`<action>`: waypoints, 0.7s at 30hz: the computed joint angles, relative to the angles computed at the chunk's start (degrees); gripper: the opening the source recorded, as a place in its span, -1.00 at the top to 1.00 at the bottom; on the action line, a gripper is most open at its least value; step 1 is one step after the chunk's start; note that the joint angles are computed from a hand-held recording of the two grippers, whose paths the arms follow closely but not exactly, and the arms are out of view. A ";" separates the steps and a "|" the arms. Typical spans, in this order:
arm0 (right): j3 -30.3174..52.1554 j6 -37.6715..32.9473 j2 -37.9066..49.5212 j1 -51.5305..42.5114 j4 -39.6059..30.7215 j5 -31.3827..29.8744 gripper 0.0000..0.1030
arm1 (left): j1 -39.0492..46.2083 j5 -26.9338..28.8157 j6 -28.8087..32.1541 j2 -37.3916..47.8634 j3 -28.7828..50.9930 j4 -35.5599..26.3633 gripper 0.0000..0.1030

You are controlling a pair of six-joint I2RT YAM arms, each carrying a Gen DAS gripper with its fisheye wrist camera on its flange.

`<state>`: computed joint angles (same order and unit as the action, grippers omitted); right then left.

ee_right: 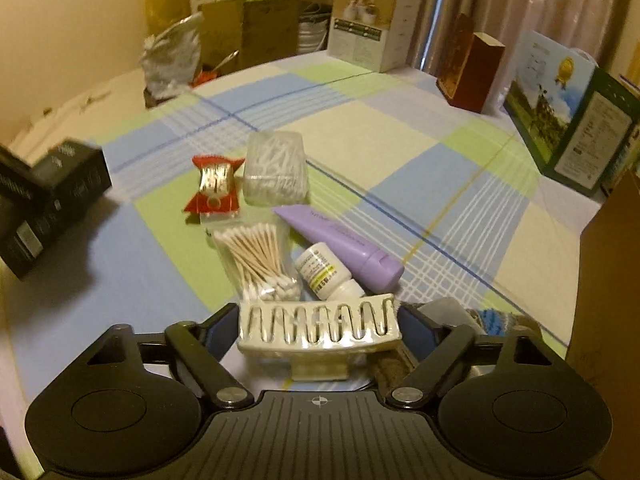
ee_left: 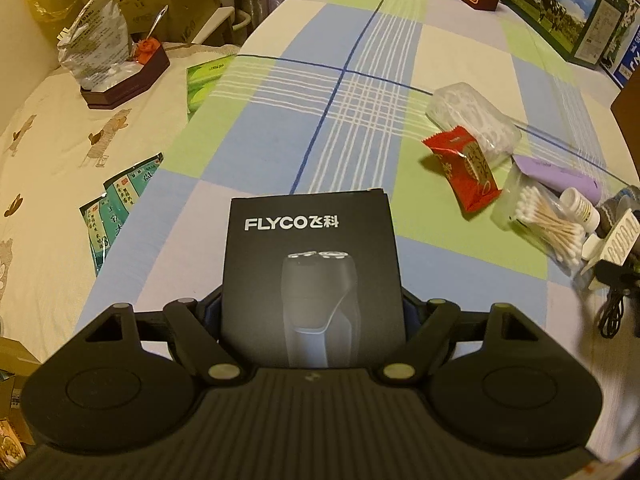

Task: Organize objects
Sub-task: 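Lift the shaver box with the left tool while the right tool grasps the white plastic holder, then carry both items into the open cardboard box and open both tools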

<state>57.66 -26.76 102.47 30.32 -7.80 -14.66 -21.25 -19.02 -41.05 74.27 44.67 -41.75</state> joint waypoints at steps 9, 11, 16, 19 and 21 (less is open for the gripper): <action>-0.74 4.64 -4.64 -3.55 -4.12 -9.33 -0.56 | -3.86 -0.91 -2.92 0.38 2.72 -1.82 -0.48; -0.40 6.72 -6.58 -5.15 -6.16 -12.78 -0.56 | -5.64 -1.35 -3.68 1.00 4.35 -2.58 -0.48; 0.09 10.75 -12.19 -10.39 -9.86 -19.40 -0.56 | -10.56 -2.56 -4.04 4.43 11.14 -4.50 -0.48; 1.01 11.11 -14.88 -14.77 -12.39 -22.13 -0.56 | -13.24 -3.03 -3.11 7.54 16.17 -5.11 -0.48; 1.70 10.94 -16.25 -18.09 -13.86 -23.63 -0.56 | -15.12 -3.28 -1.80 10.08 20.00 -5.06 -0.48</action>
